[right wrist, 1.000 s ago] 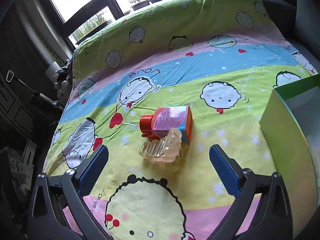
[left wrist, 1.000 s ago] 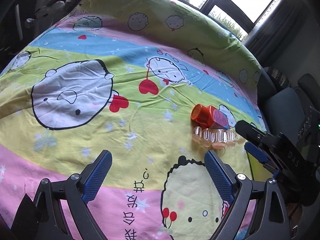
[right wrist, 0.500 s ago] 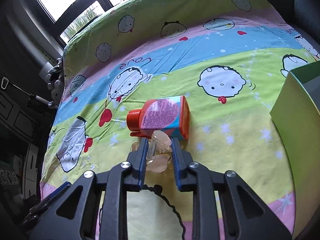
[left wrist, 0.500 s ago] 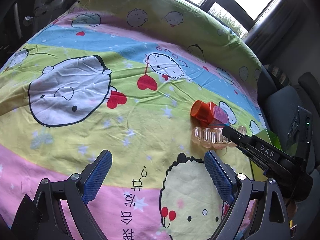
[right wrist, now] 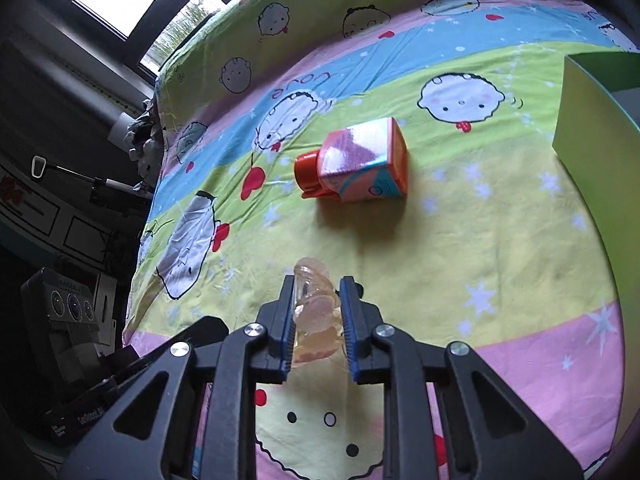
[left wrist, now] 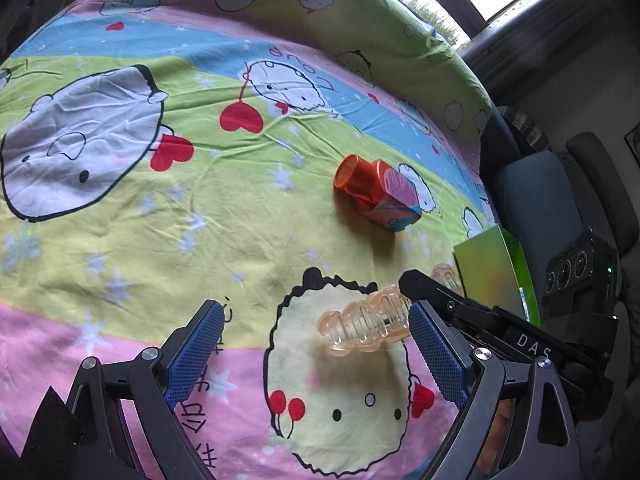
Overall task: Organize rigid objects
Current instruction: 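Grasp the clear ridged plastic piece with the right gripper and lift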
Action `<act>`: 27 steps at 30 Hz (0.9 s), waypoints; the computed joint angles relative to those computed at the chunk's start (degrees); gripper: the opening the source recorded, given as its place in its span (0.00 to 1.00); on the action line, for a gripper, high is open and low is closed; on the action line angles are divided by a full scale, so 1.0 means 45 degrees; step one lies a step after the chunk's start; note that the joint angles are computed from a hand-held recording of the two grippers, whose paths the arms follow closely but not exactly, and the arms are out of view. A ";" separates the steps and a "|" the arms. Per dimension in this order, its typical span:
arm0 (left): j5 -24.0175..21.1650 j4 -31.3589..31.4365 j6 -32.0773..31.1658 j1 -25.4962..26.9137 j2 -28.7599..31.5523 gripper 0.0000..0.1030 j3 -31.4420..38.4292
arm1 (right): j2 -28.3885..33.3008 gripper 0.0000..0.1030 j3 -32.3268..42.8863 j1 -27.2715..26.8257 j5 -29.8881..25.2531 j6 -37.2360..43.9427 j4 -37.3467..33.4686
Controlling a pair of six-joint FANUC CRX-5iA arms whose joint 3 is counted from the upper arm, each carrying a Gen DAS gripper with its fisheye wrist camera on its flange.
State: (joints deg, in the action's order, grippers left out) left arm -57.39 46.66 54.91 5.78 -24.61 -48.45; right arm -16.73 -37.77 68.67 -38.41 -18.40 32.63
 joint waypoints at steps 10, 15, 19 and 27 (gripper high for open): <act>0.0812 0.0157 0.0030 -0.0861 -0.0070 0.90 -0.0291 | -0.0326 0.23 -0.0162 -0.0184 0.0075 0.0028 -0.0491; 0.1148 0.0380 -0.0256 -0.1225 -0.0287 0.83 -0.0476 | -0.0615 0.25 -0.0465 -0.0312 0.0445 -0.0255 -0.0656; 0.0887 0.0524 -0.0443 -0.1453 0.0023 0.63 -0.0436 | -0.0650 0.24 -0.0521 -0.0375 0.0651 -0.0194 -0.0819; 0.1309 0.0990 -0.0655 -0.1655 -0.0330 0.46 -0.0709 | -0.0550 0.25 -0.0461 -0.0338 0.0723 -0.0102 -0.0673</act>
